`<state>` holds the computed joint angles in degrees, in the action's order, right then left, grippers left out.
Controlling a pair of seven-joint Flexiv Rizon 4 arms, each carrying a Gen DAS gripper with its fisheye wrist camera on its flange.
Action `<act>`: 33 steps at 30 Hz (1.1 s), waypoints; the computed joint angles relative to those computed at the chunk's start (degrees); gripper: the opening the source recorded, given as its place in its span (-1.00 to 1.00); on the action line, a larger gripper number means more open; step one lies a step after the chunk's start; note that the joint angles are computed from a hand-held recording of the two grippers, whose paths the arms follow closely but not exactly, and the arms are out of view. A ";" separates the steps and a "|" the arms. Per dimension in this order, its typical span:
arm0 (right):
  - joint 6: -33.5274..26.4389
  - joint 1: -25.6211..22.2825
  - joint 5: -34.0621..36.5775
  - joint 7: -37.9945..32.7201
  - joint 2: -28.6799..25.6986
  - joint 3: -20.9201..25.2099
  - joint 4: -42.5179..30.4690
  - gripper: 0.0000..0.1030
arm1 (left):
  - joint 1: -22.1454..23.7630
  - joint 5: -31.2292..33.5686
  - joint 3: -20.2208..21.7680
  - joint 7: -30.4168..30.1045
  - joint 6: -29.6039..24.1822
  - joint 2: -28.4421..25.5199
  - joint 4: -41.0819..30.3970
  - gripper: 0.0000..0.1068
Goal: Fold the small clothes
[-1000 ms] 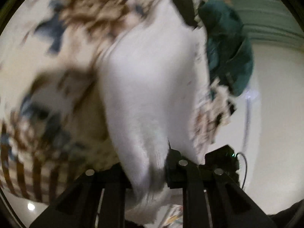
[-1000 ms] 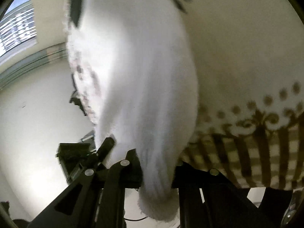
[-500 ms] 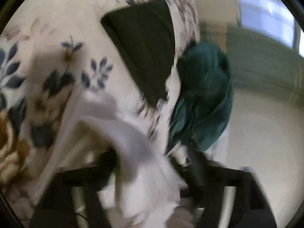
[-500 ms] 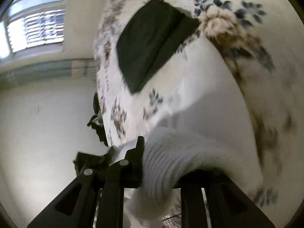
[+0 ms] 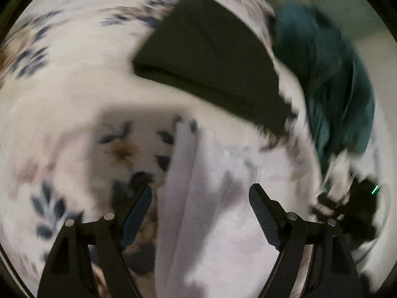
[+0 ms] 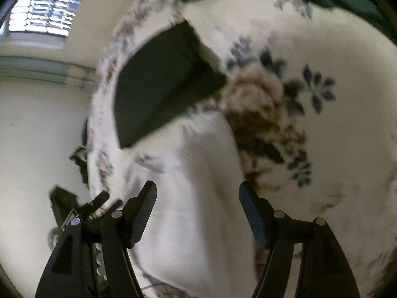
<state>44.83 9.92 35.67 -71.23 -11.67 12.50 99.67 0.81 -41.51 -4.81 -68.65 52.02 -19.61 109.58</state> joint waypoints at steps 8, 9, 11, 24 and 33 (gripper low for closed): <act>7.67 4.05 -8.31 1.65 0.44 0.22 3.70 -0.91 | -0.33 -8.11 -1.44 7.93 8.82 2.72 4.09 -0.86; 8.84 4.58 -10.86 3.69 0.62 -0.30 3.95 -0.91 | 0.02 -8.46 -1.02 7.44 8.49 2.45 3.78 -0.86; 10.74 5.08 -14.49 6.82 0.18 -1.02 3.73 -0.92 | 0.64 -6.71 -0.10 5.14 7.19 0.44 1.57 -0.86; -7.64 -2.04 -9.83 3.69 -9.34 2.94 -8.52 -0.63 | 7.05 -27.95 -1.49 5.29 -9.01 2.56 5.47 0.14; -11.81 -6.97 15.83 1.69 1.25 1.06 5.38 -0.16 | -0.06 -27.21 2.81 8.36 -9.32 10.36 15.36 -0.19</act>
<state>33.02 2.95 51.49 -69.54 -10.42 13.55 105.05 0.75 -68.72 -1.99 -60.29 42.70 -9.25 124.94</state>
